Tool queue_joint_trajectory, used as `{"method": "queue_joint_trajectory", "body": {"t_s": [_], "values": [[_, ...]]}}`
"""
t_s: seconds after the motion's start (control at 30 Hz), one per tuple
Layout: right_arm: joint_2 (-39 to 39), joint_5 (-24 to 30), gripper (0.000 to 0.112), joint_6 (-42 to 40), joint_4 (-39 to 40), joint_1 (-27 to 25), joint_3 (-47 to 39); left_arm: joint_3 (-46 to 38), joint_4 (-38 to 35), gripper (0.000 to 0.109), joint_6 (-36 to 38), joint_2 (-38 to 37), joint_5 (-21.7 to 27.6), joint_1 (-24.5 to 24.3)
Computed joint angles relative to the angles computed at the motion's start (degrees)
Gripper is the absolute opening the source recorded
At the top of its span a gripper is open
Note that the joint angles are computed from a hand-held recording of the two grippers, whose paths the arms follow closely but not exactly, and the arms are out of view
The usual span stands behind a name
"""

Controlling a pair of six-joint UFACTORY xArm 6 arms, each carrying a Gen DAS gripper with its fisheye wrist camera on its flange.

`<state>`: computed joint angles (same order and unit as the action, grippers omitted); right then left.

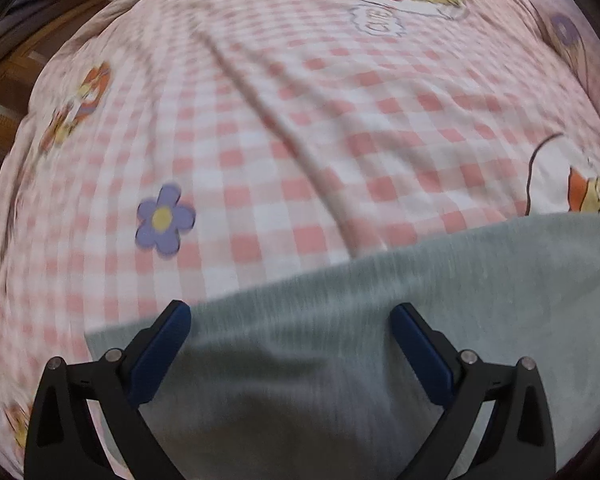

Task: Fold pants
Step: 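Close the right gripper on the pant leg hem while the left gripper grasps the other hem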

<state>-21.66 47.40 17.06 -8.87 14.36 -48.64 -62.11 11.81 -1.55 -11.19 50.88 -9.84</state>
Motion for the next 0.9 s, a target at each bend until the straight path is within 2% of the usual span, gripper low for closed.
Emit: {"method": "queue_joint_trajectory", "body": {"t_s": [0.1,0.17,0.2,0.23,0.3,0.37,0.4,0.43,0.47,0.53,0.63,0.73,0.9], "values": [[-1.6,-1.9,0.055,-1.0,0.7,0.7,1.6,-1.9,-2.2,0.102,3.8,2.4,0.0,-0.1],[-2.6,-1.7,0.021,-1.3,1.0,1.2,1.9,-3.9,-8.1,0.102,9.2,4.5,2.3,0.6],[-3.1,-1.5,0.014,-1.8,1.5,1.1,1.9,-5.6,-11.4,0.102,11.7,6.2,5.0,0.9],[-3.6,-1.4,0.01,-2.9,2.9,0.8,1.9,-6.0,-12.3,0.102,12.4,6.7,5.3,1.3],[-5.8,-1.7,0.007,-5.2,5.9,0.1,2.7,-5.9,-13.1,0.099,14.1,7.0,4.4,1.3],[-7.1,-2.0,0.006,-6.4,7.4,0.1,2.8,-5.9,-15.2,0.076,16.6,6.8,4.2,1.5],[-8.1,-1.9,0.006,-6.5,7.5,0.3,3.0,-5.8,-16.3,0.068,17.7,6.3,4.4,1.3],[-9.0,-1.7,0.006,-6.3,7.3,0.6,3.0,-6.2,-17.0,0.045,18.6,6.3,4.8,1.1],[-10.0,-1.5,0.006,-5.7,6.5,1.1,2.9,-6.2,-17.5,0.026,19.2,5.9,5.1,0.8],[-11.3,-1.1,0.006,-5.0,5.1,2.0,2.9,-5.5,-17.4,0.015,19.5,4.5,5.2,0.4],[-13.4,-0.7,0.006,-4.2,2.6,3.3,2.9,-4.2,-18.4,0.01,19.5,1.5,4.7,0.7],[-16.7,-0.3,0.006,-4.5,2.4,4.7,3.5,-3.0,-20.1,0.009,18.4,-2.2,4.6,1.4],[-24.0,1.5,0.006,-3.3,1.3,7.9,6.0,2.1,-17.9,0.009,17.7,-13.0,2.0,1.1]]}}
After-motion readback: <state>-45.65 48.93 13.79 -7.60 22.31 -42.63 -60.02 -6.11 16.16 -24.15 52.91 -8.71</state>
